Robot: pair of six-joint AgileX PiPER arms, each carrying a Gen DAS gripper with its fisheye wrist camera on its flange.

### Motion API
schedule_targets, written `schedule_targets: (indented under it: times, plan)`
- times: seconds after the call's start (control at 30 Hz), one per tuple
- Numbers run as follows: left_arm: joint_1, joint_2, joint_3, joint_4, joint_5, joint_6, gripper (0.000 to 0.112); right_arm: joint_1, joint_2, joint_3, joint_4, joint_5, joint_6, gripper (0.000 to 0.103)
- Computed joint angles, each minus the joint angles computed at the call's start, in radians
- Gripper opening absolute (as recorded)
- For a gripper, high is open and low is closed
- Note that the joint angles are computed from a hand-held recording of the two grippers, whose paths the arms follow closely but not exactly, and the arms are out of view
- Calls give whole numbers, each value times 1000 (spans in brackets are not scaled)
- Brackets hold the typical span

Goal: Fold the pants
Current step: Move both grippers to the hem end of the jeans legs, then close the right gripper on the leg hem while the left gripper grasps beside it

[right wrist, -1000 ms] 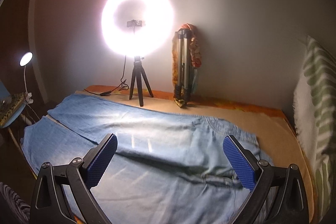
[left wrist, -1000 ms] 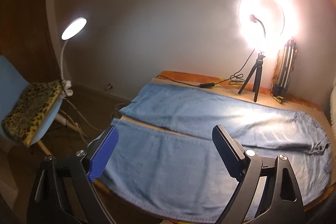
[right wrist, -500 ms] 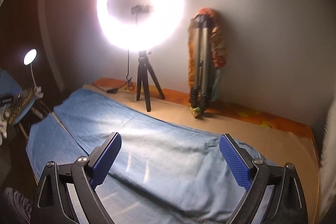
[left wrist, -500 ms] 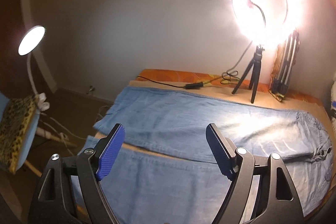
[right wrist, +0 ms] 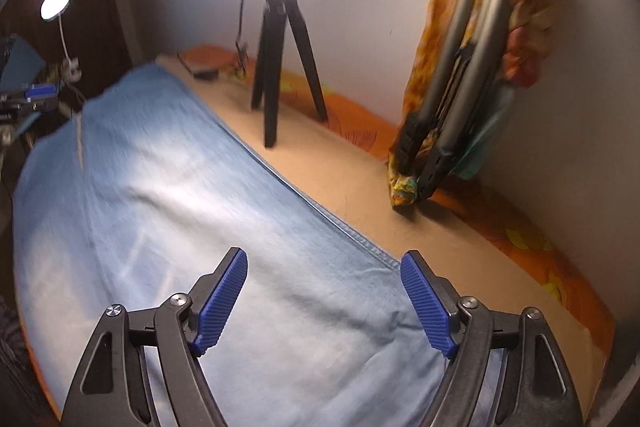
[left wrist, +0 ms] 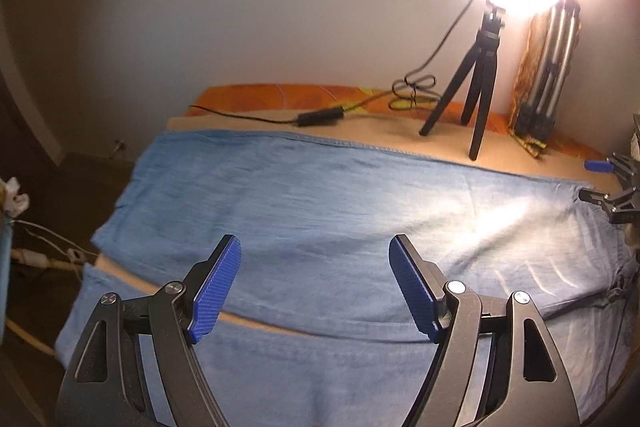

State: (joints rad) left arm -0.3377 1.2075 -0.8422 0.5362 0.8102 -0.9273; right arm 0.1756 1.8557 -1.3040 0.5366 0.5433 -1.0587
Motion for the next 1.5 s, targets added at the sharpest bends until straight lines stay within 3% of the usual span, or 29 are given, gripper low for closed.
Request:
schedule_targets:
  times: [0.27,0.53,0.63,0.7,0.73,0.8,0.9,1.03,1.23,1.43,1.5]
  plan:
    - [18,209,-81,-16,-112,26,77,-16,243,-250,-91,92,26,74]
    - [14,349,-176,-9,-148,38,77,-30,381,-434,-121,207,20,74]
    - [13,384,-205,0,-152,37,77,-44,417,-483,-86,270,-9,69]
    - [16,404,-222,-2,-152,38,77,-48,416,-476,-70,268,-24,62]
    - [19,413,-232,-9,-154,42,77,-48,404,-453,-57,256,-35,58]
    - [25,426,-248,-24,-159,48,77,-49,375,-409,-45,250,-51,30]
    - [41,448,-281,-74,-168,77,77,-22,314,-310,-86,172,-27,9]
    - [69,459,-311,-173,-196,143,77,-19,172,-112,27,52,-143,3]
    - [118,499,-377,-306,-225,199,77,-20,-53,168,229,-34,-383,1]
    - [189,552,-407,-483,-235,278,77,71,-157,268,157,-110,-299,1]
    - [211,573,-419,-542,-221,315,77,68,-189,308,191,-140,-351,1]
